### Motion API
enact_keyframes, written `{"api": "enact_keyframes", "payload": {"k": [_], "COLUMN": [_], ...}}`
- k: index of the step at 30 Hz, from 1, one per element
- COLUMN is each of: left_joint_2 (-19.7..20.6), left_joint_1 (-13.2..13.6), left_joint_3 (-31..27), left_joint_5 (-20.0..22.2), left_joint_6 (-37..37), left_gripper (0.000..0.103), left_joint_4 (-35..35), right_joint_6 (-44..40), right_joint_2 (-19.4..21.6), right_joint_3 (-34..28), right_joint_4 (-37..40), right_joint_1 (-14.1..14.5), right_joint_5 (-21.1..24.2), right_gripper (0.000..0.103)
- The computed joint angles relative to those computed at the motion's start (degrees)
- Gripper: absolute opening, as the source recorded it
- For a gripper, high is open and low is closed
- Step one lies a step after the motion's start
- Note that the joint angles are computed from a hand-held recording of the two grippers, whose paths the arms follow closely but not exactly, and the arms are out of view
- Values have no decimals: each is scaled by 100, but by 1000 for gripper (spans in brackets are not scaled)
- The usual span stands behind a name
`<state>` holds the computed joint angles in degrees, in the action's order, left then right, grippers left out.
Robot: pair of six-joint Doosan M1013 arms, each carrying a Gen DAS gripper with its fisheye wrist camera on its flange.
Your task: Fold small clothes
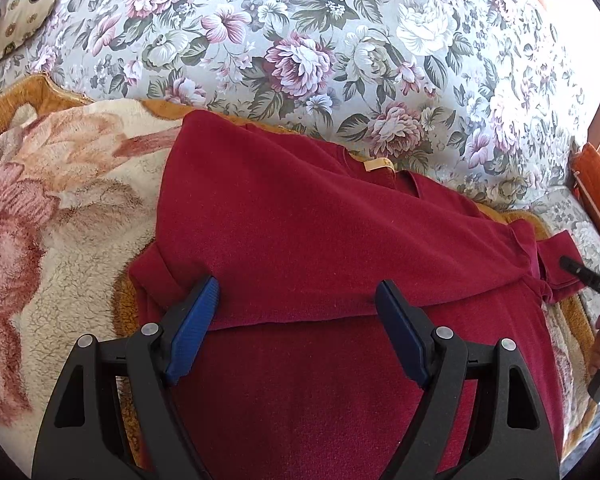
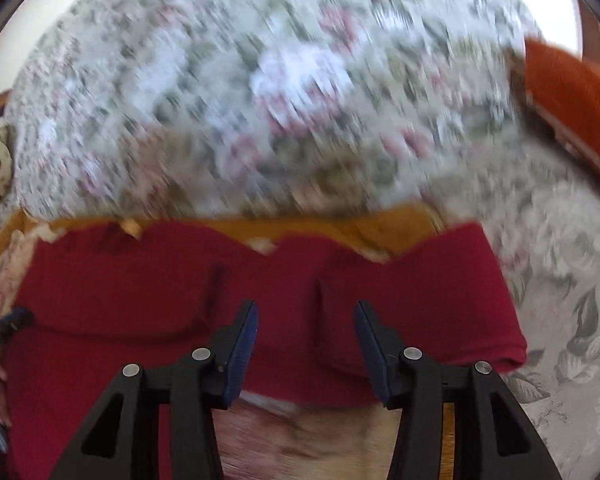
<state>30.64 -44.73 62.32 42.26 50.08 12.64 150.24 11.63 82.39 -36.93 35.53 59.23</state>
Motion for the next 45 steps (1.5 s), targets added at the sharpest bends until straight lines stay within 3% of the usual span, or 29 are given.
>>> {"api": "enact_keyframes", "payload": {"k": [3, 7, 8, 9, 10, 16, 19, 22, 25, 29, 31, 34, 37, 39, 43, 44, 45], "left_joint_2": [1, -1, -1, -2, 3, -1, -6, -8, -11, -10, -9, -5, 5, -25, -136, -49, 89], "left_joint_1": [1, 5, 4, 4, 4, 2, 5, 12, 16, 8, 6, 3, 1, -4, 24, 51, 92], "left_joint_3": [-3, -1, 0, 2, -3, 7, 15, 15, 13, 9, 8, 2, -35, -66, 26, -114, -341], "left_joint_5": [5, 3, -1, 1, -3, -3, -18, -39, -46, -36, -33, -26, 40, 20, -838, -914, -717], "left_joint_6": [4, 7, 5, 6, 7, 0, 5, 19, 19, -4, -6, -7, 14, 57, 813, 1359, 1869], "left_gripper": [81, 81, 81, 81, 81, 81, 81, 81, 81, 81, 81, 81, 81, 81, 81, 81, 81], "left_joint_4": [-2, -9, -11, -8, -10, -3, -18, -56, -68, -38, -30, -25, -40, -82, -797, -1313, -1835], "right_joint_6": [-447, -740, -557, -348, -149, 479, 241, -538, -1202, -1467, -1558, -1561, -1257, -772, 228, 237, 255], "right_joint_2": [120, 428, 376, 314, 224, -211, -176, 204, 703, 1439, 1595, 1814, 1517, 1200, 771, 734, 695], "right_joint_3": [-64, -282, -202, -153, -75, 93, -144, -686, -1199, -1872, -1916, -2159, -1827, -1487, -908, -815, -687], "right_joint_4": [259, 616, 485, 538, 635, 294, 563, 1386, 2297, 3075, 3552, 3915, 3638, 2955, 1406, 1326, 1259], "right_joint_1": [-106, -287, -289, -333, -379, -262, -179, -79, 10, 103, 73, 31, 80, 173, 518, 561, 607], "right_joint_5": [17, 767, 624, 537, 366, -545, -1123, -1731, -1986, -1743, -1830, -1420, -1775, -1979, -1504, -1456, -1380], "right_gripper": [48, 38, 25, 22, 12, 12, 12, 12, 12, 14, 14, 17, 25, 40, 44, 44, 44]}}
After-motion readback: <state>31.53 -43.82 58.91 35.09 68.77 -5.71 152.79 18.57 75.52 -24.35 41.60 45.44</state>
